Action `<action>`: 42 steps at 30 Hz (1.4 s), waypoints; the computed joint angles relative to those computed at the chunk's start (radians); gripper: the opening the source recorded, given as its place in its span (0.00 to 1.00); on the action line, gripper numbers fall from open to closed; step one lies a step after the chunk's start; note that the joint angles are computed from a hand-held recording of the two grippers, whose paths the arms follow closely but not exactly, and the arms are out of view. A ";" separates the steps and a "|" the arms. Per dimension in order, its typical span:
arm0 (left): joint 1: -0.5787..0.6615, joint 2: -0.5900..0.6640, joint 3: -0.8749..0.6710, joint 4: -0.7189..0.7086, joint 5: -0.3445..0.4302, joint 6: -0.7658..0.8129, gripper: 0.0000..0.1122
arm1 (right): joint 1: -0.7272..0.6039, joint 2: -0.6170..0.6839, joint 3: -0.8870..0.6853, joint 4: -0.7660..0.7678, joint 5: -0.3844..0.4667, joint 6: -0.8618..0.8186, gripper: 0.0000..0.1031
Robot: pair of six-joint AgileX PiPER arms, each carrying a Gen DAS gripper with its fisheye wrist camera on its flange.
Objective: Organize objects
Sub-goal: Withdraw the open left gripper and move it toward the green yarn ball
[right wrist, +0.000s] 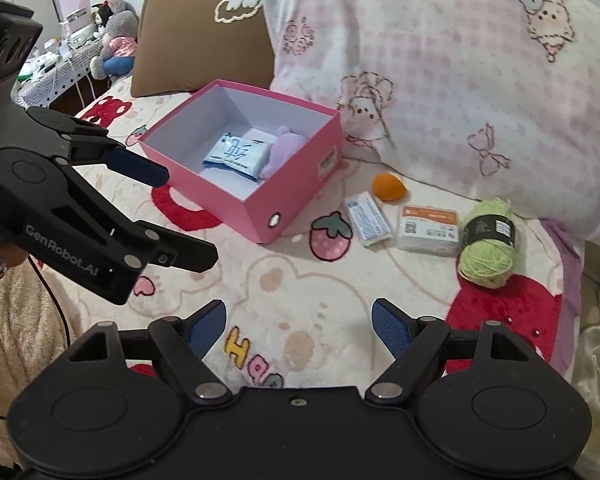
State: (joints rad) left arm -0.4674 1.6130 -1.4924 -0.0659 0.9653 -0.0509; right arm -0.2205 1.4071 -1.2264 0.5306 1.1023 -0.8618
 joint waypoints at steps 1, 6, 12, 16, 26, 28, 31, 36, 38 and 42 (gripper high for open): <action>-0.006 0.012 -0.009 0.000 -0.001 -0.006 0.87 | -0.010 0.004 0.000 0.001 0.002 -0.009 0.81; -0.036 0.082 -0.079 0.014 0.013 -0.051 0.87 | -0.056 0.020 0.002 0.010 -0.012 -0.053 0.81; -0.065 0.143 -0.150 0.037 0.011 -0.118 0.87 | -0.118 0.049 -0.002 0.063 -0.029 -0.110 0.81; -0.056 0.188 -0.201 -0.027 0.028 -0.110 0.87 | -0.159 0.055 0.022 0.132 -0.079 -0.200 0.81; -0.099 0.236 -0.192 0.055 -0.111 -0.188 0.86 | -0.189 0.159 0.004 0.213 -0.160 -0.332 0.81; -0.097 0.249 -0.208 0.051 -0.119 -0.191 0.86 | -0.187 0.196 -0.011 0.202 -0.173 -0.324 0.81; -0.098 0.285 -0.258 0.049 -0.111 -0.194 0.86 | -0.186 0.243 -0.023 0.211 -0.210 -0.347 0.81; -0.092 0.377 -0.364 0.033 -0.087 -0.214 0.84 | -0.176 0.286 -0.024 0.228 -0.283 -0.363 0.81; -0.080 0.421 -0.414 -0.005 -0.068 -0.194 0.83 | -0.168 0.283 -0.003 0.251 -0.325 -0.382 0.81; -0.072 0.502 -0.498 -0.049 -0.042 -0.196 0.82 | -0.151 0.303 -0.001 0.245 -0.370 -0.367 0.81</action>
